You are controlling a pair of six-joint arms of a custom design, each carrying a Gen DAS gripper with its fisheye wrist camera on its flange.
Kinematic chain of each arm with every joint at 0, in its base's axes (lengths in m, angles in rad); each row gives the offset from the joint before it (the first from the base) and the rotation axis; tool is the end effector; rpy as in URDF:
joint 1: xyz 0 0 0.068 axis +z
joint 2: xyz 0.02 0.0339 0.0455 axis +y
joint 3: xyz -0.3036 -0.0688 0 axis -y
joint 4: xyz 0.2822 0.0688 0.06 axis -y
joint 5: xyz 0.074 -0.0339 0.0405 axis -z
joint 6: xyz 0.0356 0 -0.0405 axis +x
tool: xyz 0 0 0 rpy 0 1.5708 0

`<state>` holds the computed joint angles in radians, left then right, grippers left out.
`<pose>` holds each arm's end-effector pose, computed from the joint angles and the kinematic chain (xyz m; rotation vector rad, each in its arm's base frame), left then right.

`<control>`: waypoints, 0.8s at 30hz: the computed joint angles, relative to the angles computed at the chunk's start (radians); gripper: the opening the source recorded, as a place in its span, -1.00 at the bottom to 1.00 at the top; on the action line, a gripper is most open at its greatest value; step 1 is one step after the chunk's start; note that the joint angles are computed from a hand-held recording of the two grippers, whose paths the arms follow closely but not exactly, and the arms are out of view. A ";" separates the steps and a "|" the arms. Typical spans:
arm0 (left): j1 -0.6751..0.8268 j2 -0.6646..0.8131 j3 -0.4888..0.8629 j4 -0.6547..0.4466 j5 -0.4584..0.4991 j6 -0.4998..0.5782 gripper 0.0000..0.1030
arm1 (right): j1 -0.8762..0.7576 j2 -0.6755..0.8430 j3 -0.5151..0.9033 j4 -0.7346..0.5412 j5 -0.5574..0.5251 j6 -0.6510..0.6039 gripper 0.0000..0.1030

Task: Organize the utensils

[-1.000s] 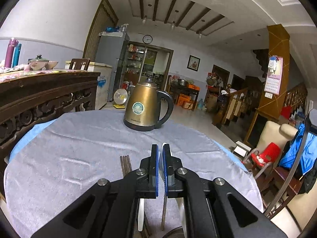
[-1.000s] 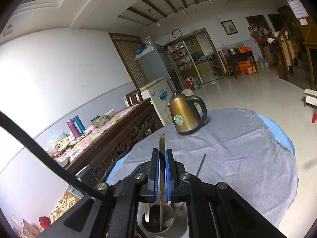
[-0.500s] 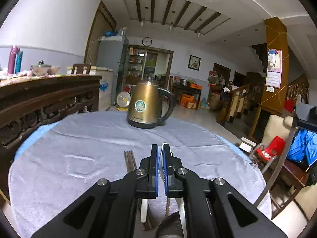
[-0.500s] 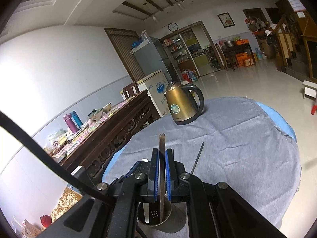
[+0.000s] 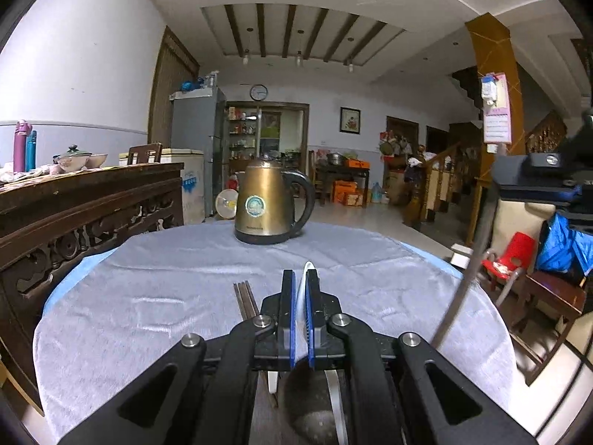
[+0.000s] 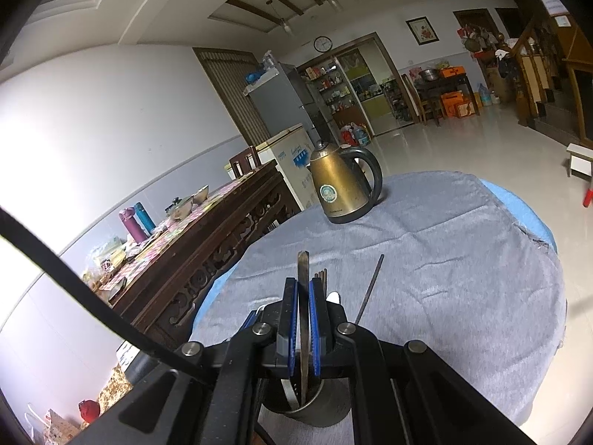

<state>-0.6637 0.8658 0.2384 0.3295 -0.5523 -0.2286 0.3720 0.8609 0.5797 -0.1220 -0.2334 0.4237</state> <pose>0.1585 -0.1003 0.1970 0.0203 1.8247 -0.1130 0.1925 0.0839 0.2805 -0.1049 2.0368 0.7402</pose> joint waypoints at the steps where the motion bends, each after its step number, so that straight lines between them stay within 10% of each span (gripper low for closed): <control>1: 0.003 -0.032 -0.002 -0.041 0.015 -0.005 -0.91 | 0.002 -0.001 -0.002 -0.002 0.002 -0.002 -0.86; 5: 0.012 -0.139 0.002 -0.182 0.059 -0.031 -0.79 | 0.003 -0.006 -0.003 -0.021 -0.005 -0.002 -0.82; 7: 0.002 -0.213 0.004 -0.276 0.070 -0.040 -0.20 | 0.002 -0.016 -0.004 -0.037 -0.010 -0.001 -0.81; 12: -0.039 -0.366 0.054 -0.574 0.072 -0.093 0.44 | -0.016 -0.040 -0.006 -0.074 -0.029 0.010 -0.72; 19: -0.036 -0.266 0.227 -0.949 0.071 -0.235 0.50 | -0.047 -0.112 -0.027 -0.123 -0.050 0.039 -0.40; 24: -0.152 -0.236 0.286 -1.138 -0.112 -0.385 0.50 | -0.052 -0.141 -0.032 -0.167 -0.059 0.056 -0.07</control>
